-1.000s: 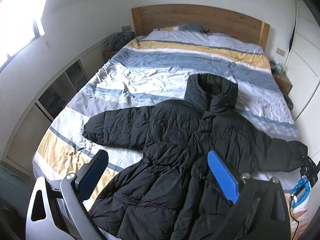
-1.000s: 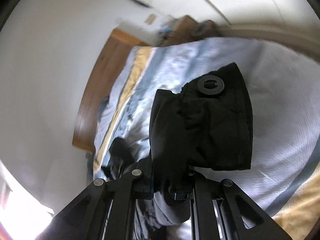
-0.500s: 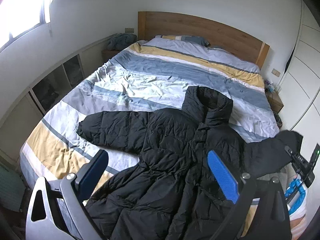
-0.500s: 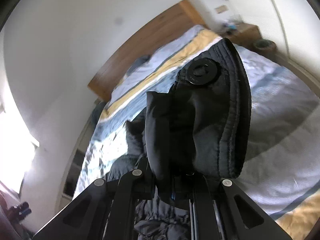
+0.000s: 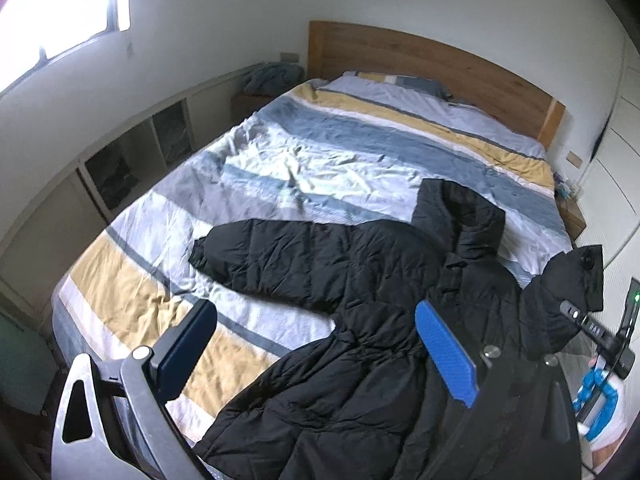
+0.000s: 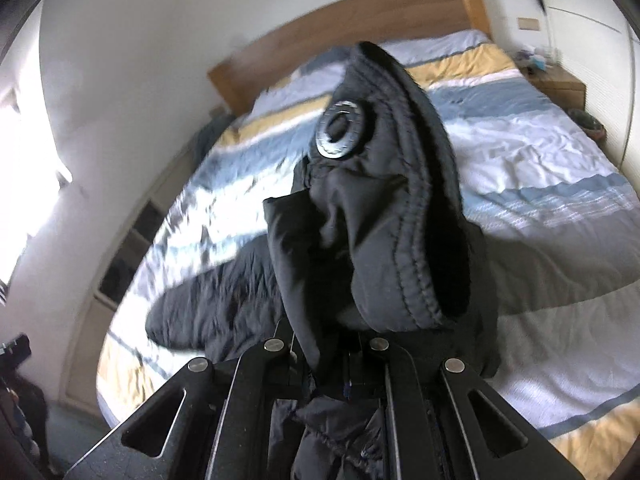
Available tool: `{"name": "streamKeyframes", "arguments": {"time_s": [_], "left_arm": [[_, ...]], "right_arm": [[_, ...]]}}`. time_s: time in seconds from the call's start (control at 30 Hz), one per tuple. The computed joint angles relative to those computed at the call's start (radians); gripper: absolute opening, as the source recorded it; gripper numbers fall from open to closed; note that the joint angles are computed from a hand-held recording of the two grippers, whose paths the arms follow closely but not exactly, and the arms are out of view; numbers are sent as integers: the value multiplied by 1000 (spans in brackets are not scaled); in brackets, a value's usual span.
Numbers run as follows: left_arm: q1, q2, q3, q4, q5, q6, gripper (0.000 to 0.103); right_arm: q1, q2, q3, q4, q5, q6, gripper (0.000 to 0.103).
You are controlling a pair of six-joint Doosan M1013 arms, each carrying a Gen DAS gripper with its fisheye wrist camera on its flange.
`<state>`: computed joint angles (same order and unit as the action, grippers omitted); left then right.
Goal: Fold large clothes
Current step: 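Lift the sleeve cuff with the right tool and carry it across the coat body, then lay the sleeve onto the coat body and open the right tool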
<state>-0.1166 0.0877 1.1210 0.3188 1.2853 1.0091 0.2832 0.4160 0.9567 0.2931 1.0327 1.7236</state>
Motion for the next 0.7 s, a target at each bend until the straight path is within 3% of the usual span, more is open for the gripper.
{"name": "streamKeyframes", "arguments": {"time_s": [0.3, 0.7], "left_arm": [[89, 3, 54, -105, -34, 45, 100], [212, 53, 91, -265, -40, 210, 100]], "right_arm": [[79, 55, -43, -106, 122, 53, 13], [174, 137, -68, -240, 248, 221, 22]]}}
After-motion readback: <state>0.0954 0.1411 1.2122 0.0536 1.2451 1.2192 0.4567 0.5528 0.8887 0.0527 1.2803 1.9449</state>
